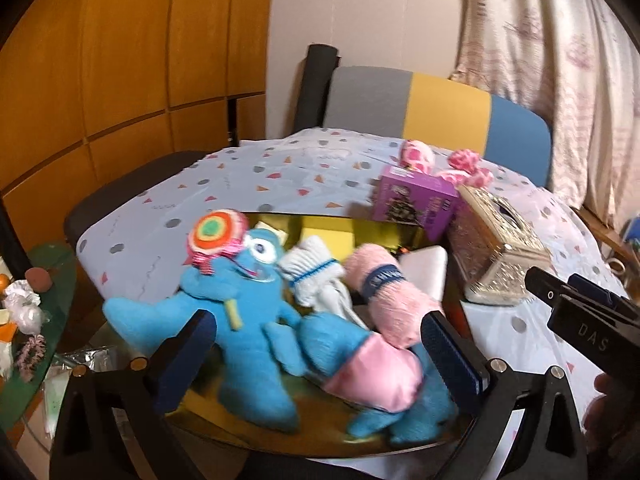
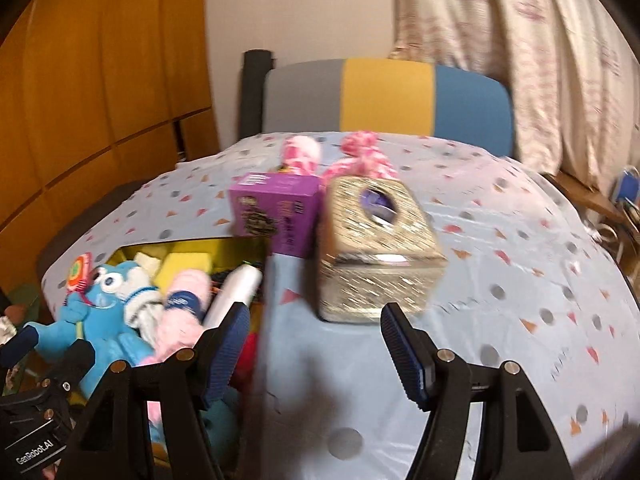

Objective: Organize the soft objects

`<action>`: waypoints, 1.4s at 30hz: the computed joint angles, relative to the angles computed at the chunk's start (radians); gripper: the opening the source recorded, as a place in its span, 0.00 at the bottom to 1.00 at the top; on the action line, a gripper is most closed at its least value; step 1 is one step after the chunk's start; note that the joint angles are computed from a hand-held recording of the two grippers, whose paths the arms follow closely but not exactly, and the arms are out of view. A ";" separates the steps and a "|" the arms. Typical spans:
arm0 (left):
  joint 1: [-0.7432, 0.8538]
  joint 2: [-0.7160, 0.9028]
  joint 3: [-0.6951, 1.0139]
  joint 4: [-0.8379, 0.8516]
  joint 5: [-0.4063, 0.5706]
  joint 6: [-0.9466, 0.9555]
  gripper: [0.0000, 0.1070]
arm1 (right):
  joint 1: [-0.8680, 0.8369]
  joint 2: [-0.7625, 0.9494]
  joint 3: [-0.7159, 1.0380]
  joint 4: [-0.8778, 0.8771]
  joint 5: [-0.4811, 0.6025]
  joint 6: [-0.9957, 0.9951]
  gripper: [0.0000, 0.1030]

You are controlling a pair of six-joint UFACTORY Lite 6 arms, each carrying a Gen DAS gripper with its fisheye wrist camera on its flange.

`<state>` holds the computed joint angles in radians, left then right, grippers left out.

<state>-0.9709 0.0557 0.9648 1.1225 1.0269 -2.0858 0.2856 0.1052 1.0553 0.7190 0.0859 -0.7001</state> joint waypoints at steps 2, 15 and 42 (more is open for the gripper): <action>-0.004 0.033 0.030 -0.015 -0.005 0.014 0.96 | -0.022 -0.014 -0.032 0.051 -0.006 -0.051 0.67; -0.018 0.067 0.065 -0.050 0.057 0.022 0.96 | -0.038 -0.059 -0.105 0.319 -0.028 -0.326 0.67; -0.021 0.061 0.059 -0.070 0.065 0.029 0.96 | -0.025 -0.062 -0.113 0.317 -0.023 -0.321 0.67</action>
